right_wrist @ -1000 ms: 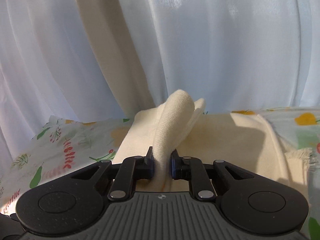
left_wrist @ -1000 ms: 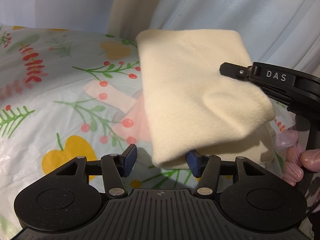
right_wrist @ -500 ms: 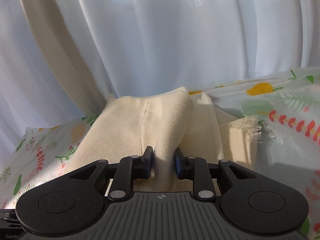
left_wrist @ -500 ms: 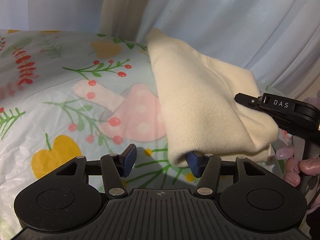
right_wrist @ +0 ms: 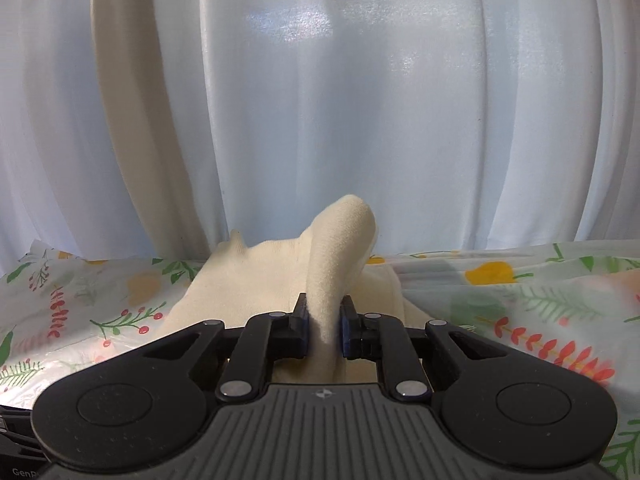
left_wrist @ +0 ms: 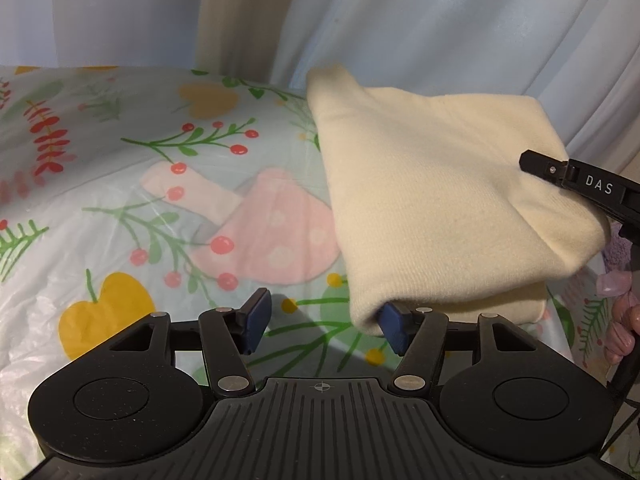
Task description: Fold small clothes
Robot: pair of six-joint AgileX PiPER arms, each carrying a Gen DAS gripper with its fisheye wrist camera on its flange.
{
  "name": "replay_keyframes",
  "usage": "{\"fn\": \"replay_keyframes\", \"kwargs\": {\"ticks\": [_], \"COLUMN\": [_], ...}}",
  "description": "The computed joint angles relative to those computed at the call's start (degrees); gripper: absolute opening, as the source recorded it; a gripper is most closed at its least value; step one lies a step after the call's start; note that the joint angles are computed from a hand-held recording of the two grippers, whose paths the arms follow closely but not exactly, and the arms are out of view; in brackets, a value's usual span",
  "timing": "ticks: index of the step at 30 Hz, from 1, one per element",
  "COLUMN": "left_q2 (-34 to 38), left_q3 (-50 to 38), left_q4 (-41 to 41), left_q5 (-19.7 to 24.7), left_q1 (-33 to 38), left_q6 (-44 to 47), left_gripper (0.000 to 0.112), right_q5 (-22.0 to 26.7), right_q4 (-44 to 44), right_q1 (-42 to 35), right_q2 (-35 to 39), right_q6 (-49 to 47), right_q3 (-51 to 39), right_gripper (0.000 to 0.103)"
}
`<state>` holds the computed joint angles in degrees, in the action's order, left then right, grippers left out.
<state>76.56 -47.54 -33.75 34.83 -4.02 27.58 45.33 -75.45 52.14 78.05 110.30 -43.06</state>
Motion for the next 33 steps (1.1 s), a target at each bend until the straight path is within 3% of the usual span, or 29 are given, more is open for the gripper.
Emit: {"fn": "replay_keyframes", "kwargs": {"ticks": [15, 18, 20, 26, 31, 33], "left_q2": [0.3, 0.3, -0.5, -4.7, -7.3, -8.8], "left_q3": [-0.5, -0.8, -0.7, 0.5, 0.5, 0.8], "left_q4": [0.5, 0.6, 0.9, 1.4, 1.9, 2.4], "left_q5": [0.5, 1.6, 2.6, 5.4, 10.8, 12.8], "left_q1": [-0.9, -0.4, 0.3, 3.0, 5.1, 5.7], "left_q6": [0.3, 0.5, 0.5, 2.7, 0.6, -0.9], "left_gripper": [0.068, 0.069, 0.069, 0.077, 0.080, 0.081], "right_q5": [1.0, -1.4, -4.3, -14.1, -15.1, -11.2], "right_q4": [2.8, 3.3, 3.9, 12.9, 17.7, 16.2], "right_q1": [-1.5, -3.2, -4.6, -8.0, -4.8, -1.2], "right_q2": [-0.1, -0.1, -3.6, -20.2, -25.2, -26.2], "right_q6": [-0.6, -1.0, 0.9, 3.0, 3.8, 6.3], "right_q3": [4.0, 5.1, 7.0, 15.4, 18.6, 18.5], "right_gripper": [0.012, 0.013, 0.014, 0.040, 0.040, 0.040]}}
